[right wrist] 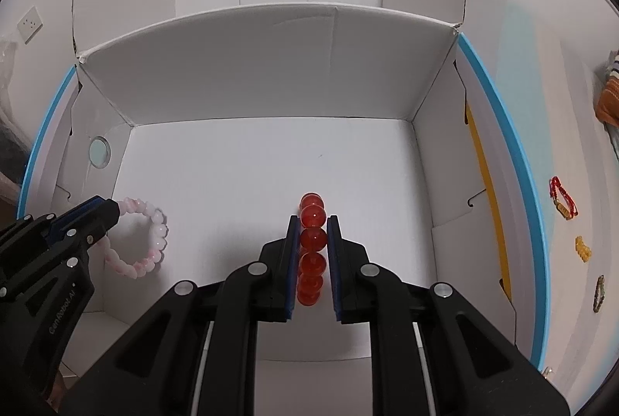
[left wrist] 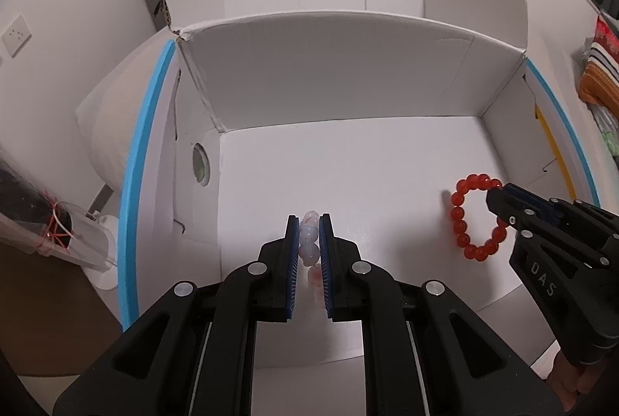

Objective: Organize jewelry
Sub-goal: 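Lower both bracelets into the box and open both tools, then withdraw both tools from the box back toward the remaining bracelets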

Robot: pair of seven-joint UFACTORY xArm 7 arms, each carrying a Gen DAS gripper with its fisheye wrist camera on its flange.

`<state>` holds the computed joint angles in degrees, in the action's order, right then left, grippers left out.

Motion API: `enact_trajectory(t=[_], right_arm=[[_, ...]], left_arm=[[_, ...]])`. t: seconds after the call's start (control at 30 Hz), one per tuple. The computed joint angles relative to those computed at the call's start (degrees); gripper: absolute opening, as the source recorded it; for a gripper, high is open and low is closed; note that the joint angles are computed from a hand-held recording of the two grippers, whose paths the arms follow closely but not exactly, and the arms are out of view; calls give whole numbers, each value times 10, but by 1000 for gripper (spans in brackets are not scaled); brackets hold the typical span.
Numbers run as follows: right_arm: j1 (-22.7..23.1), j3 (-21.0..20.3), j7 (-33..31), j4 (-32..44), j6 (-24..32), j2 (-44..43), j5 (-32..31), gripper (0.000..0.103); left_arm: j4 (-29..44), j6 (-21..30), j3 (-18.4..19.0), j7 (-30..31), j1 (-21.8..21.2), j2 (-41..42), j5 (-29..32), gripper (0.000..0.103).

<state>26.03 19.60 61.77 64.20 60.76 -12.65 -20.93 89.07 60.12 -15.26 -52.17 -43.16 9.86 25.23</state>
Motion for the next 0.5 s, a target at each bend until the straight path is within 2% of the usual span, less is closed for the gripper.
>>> enact_trajectory(t=[0.07,0.1,0.2,0.23,0.3,0.37,0.5], right_arm=[[1,-1,-4,4,1,5,4,14],[0,-1,-4,7,1,10,-1,20],[2,-1,1,7,3,6,-1,35],[3,-1,3,6,0,1,-1,37],[2,2,8,9,8,-5,-7,51],[0,6,13,11,14,-12,-13,60],[-5,11,20,9,20,-31,-20,72]], left_arm=[[2,8,0,-8,-2,0,5,13],[5,13,0,-9,-3,0,6,15],[2,17,0,-19,-3,-6,10,34],[0,14,0,-23,-3,-9,12,40],[-4,8,-2,-21,1,-15,7,43],[-1,13,-4,-30,-2,-19,18,61],[0,16,-9,-42,-2,-29,31,67]])
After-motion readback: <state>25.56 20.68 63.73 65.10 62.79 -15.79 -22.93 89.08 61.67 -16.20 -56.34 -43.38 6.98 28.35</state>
